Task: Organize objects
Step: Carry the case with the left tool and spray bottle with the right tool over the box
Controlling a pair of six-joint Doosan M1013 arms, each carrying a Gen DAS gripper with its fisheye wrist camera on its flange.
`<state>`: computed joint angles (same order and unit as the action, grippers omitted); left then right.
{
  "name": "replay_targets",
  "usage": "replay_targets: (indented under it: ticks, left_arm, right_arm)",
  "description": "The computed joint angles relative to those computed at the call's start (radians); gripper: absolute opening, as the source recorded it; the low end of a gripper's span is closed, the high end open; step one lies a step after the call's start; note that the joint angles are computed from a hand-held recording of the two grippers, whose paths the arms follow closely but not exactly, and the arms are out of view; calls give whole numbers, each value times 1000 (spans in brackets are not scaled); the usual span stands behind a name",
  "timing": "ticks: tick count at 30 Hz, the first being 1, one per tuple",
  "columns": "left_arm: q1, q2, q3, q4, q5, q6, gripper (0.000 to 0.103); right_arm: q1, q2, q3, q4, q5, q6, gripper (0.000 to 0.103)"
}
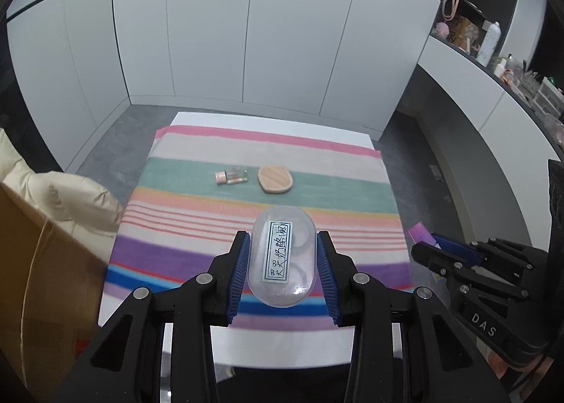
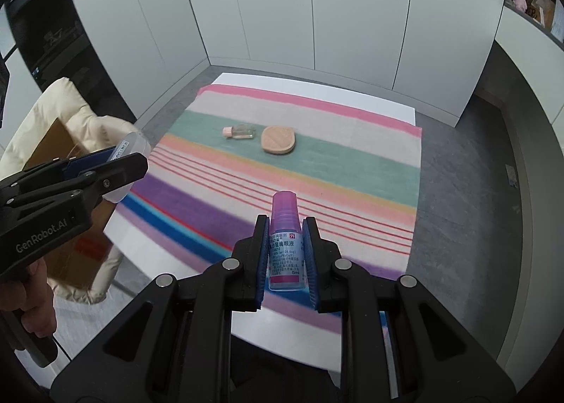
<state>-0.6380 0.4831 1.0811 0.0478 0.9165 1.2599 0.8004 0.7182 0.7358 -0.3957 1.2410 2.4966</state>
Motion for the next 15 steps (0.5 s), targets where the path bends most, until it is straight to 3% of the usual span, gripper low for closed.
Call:
replay_targets:
  ticks: [9, 15]
  left_arm:
    - [-2, -42, 56, -19, -56, 11, 38]
    - [9, -44, 77, 17, -67, -30, 38]
  right_arm:
    - [13, -37, 63, -16, -76, 29, 20]
    - [6, -28, 38, -22, -98, 45, 20]
